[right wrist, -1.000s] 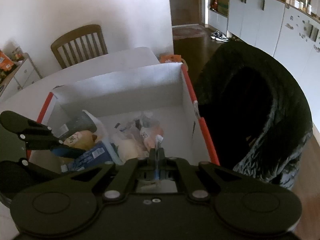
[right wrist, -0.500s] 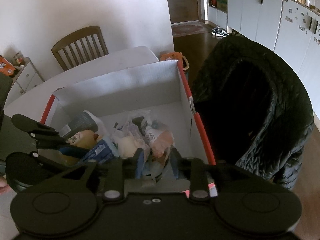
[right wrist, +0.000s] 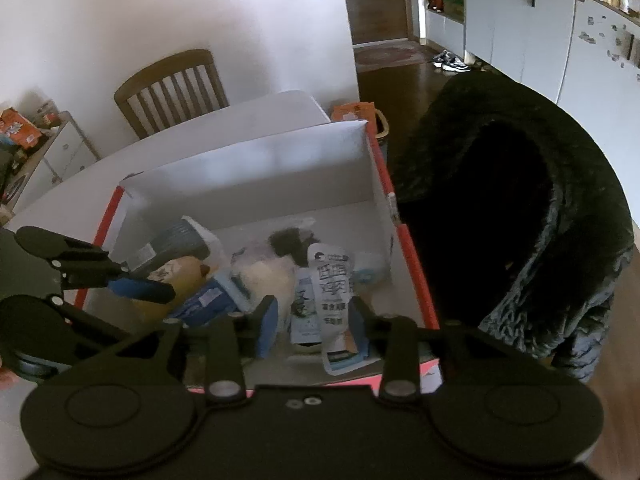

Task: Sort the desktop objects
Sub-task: 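Lower the blue bar into the shoebox and open the left tool while the right tool releases the white pouch, then withdraw both tools from the shoebox back to the mat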

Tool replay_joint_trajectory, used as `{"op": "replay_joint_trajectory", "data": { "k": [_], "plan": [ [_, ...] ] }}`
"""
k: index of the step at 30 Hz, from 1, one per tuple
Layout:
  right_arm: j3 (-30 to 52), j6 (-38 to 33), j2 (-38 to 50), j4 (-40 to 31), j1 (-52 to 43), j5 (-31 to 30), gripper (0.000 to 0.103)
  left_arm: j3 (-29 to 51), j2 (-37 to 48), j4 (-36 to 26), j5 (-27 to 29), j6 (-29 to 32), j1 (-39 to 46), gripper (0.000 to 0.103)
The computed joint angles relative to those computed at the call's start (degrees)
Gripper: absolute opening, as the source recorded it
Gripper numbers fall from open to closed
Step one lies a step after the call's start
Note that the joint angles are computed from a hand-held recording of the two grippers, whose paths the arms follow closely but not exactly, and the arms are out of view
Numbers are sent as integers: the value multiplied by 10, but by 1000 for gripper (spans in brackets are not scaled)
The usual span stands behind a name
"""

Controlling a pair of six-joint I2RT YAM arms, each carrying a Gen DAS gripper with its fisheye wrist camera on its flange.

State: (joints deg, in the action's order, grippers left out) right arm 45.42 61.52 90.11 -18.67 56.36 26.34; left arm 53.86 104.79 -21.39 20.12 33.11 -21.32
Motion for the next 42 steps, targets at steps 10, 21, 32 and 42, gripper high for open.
{"op": "replay_joint_trajectory", "data": {
  "k": [10, 21, 32, 42],
  "plan": [
    [19, -30, 12, 12, 5, -14, 47, -49, -85, -12, 48, -2, 54, 55],
    [52, -55, 26, 13, 19, -15, 55, -103, -159, -12, 88, 8, 131, 55],
    [135, -34, 76, -55, 68, 37, 71, -138, -209, -32, 121, 96, 215, 55],
    [239, -9, 140, -97, 110, 53, 82, -99, -171, -111, 169, 206, 343, 75]
  ]
}}
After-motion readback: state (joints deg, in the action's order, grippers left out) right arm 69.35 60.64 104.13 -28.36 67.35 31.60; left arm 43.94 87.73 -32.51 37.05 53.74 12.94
